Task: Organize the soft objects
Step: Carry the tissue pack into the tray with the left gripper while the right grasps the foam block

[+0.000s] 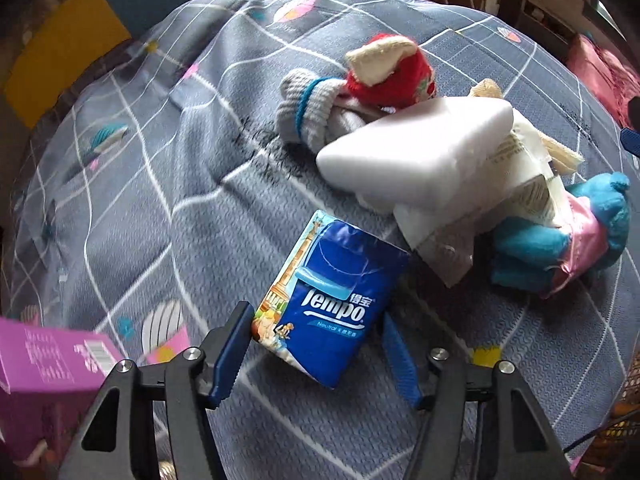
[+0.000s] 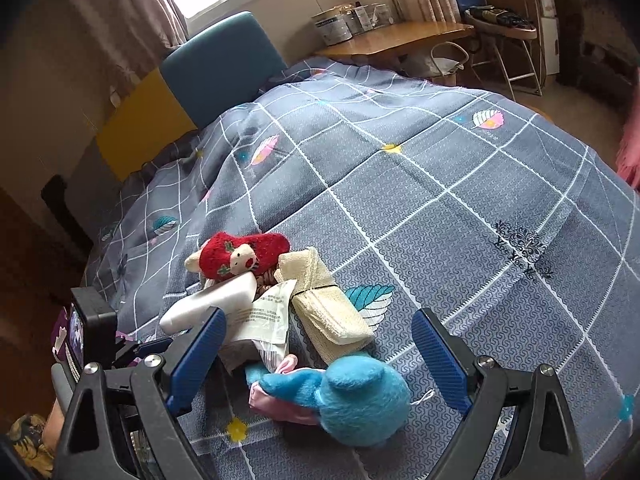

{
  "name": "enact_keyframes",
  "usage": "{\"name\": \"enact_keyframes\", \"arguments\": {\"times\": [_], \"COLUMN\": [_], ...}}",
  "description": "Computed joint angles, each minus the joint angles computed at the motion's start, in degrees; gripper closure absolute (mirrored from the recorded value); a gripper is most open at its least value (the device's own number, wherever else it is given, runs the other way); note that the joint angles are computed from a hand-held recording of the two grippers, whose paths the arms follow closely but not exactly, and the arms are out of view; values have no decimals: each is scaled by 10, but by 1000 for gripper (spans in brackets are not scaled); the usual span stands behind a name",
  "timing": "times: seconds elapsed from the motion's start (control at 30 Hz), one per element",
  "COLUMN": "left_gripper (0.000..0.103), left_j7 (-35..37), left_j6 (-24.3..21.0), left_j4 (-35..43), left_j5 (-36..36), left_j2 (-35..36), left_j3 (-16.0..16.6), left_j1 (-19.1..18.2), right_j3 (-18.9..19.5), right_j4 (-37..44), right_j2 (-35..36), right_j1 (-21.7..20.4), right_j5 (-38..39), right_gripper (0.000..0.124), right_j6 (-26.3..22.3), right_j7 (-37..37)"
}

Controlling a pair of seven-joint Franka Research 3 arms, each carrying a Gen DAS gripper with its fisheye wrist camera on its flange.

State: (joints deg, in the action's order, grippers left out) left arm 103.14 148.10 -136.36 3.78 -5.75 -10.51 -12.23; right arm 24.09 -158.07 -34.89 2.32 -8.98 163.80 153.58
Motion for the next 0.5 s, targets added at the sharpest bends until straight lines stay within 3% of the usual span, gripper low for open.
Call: {"name": "enact_keyframes", "arguments": {"times": [0.2,0.3,0.5], "left_gripper": [39,39,39], "left_j7": [8,9,-21], "left_j6": [-27,-29,-33], "left_j4": [-30,-28,-21], "left_j5": [-57,-86,-129], "left_j2": [-64,-72,-92], "left_j3": [20,32,49], "left_j1": [-4,-5,0], "right_j3": [25,52,37], "right_j4": [57,101,170], "right_j2": [48,85,186], "right_j1": [6,-8,9], "right_j5": [-72,-145,-263], "right_gripper": [37,48,50], "right_j6": [-27,-52,-89], "right_j7": [-65,-86,-143]}}
